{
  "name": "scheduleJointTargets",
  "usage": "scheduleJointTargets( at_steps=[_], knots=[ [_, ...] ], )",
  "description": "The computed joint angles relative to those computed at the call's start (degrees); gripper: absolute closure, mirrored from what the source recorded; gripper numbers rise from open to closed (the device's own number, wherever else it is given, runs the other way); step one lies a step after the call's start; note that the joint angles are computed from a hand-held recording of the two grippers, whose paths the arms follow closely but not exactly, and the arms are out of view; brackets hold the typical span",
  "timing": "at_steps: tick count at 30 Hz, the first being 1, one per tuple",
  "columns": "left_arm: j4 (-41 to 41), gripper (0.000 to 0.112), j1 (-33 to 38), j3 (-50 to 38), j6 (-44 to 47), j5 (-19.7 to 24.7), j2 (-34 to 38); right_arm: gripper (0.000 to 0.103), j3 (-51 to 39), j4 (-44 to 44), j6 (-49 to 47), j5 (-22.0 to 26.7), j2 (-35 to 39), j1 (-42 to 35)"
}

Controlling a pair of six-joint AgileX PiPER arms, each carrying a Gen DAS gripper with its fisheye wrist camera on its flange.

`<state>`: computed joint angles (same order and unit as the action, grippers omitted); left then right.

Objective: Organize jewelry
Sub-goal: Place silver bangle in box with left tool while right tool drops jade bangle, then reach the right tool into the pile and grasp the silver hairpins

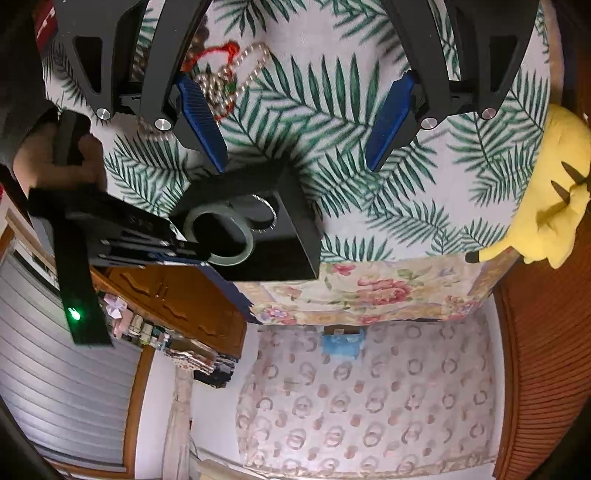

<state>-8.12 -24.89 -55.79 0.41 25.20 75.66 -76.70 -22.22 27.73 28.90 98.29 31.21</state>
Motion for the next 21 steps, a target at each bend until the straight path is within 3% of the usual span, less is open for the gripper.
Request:
scheduleJointTargets(
  at_steps=[5, 11, 17, 21],
  knots=[
    [0.26, 0.038, -1.60, 3.41, -0.79, -0.18, -2.32, 0.091, 3.94, -1.70, 1.42, -1.36, -3.07, 0.74],
    [2.17, 0.038, -3.48, 7.00, -3.40, -0.38, -4.89, 0.090, 15.32, -6.71, 7.94, -4.72, -13.47, 4.04],
    [1.13, 0.038, -4.34, 10.52, -4.17, -0.90, -7.40, 0.077, 26.27, -14.13, 18.37, -3.64, -23.39, 11.42],
    [6.91, 0.038, -6.93, 12.10, -10.28, -1.07, -8.54, 0.074, 30.43, -17.23, 23.98, -2.12, -26.53, 16.42]
  ],
)
